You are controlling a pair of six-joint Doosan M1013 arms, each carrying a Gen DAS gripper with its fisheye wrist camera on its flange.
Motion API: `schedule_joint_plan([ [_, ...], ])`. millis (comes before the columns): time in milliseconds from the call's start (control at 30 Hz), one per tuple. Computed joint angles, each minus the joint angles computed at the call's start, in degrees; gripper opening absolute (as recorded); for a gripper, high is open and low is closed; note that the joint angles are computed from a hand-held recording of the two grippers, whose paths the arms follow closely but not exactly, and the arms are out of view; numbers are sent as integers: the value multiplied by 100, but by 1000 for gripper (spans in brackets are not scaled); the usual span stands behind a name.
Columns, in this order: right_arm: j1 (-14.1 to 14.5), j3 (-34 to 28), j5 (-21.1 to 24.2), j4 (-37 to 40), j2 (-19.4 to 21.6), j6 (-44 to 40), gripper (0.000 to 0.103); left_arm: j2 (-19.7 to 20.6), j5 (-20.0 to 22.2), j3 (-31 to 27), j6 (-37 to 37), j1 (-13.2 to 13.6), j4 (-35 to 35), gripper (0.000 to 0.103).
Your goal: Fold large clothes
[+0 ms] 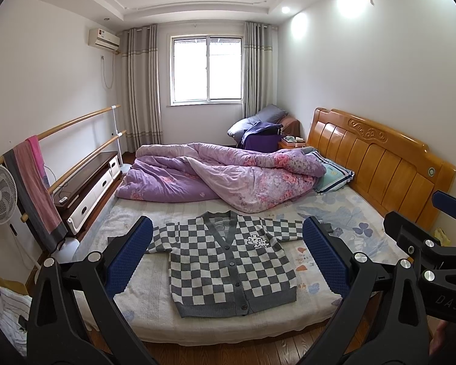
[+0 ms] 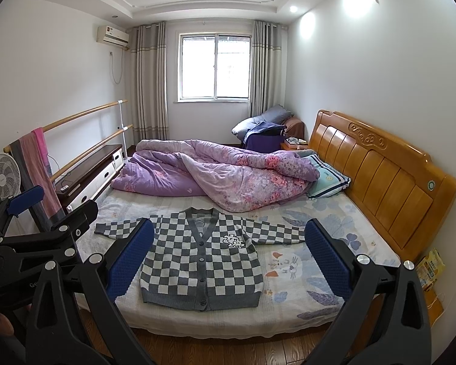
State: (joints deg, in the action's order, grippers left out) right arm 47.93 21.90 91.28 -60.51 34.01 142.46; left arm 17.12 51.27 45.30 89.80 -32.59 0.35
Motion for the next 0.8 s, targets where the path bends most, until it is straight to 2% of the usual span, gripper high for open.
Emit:
schedule_joint_plan([
  [333,-166,451,-226,296,-234,112,96,223,117,-151,-223,-118,261,98],
  [533,-325,1025,-534,574,-523,218,96,489,373,-485,-526,-271,582,98],
  [700,-471,1223,-651,870,-634,148,96,774,708,-876,-667,-357,687,98],
  [800,-560,1329,-770,984,-693,55,96,893,764,-1018,-761,-405,791,98],
])
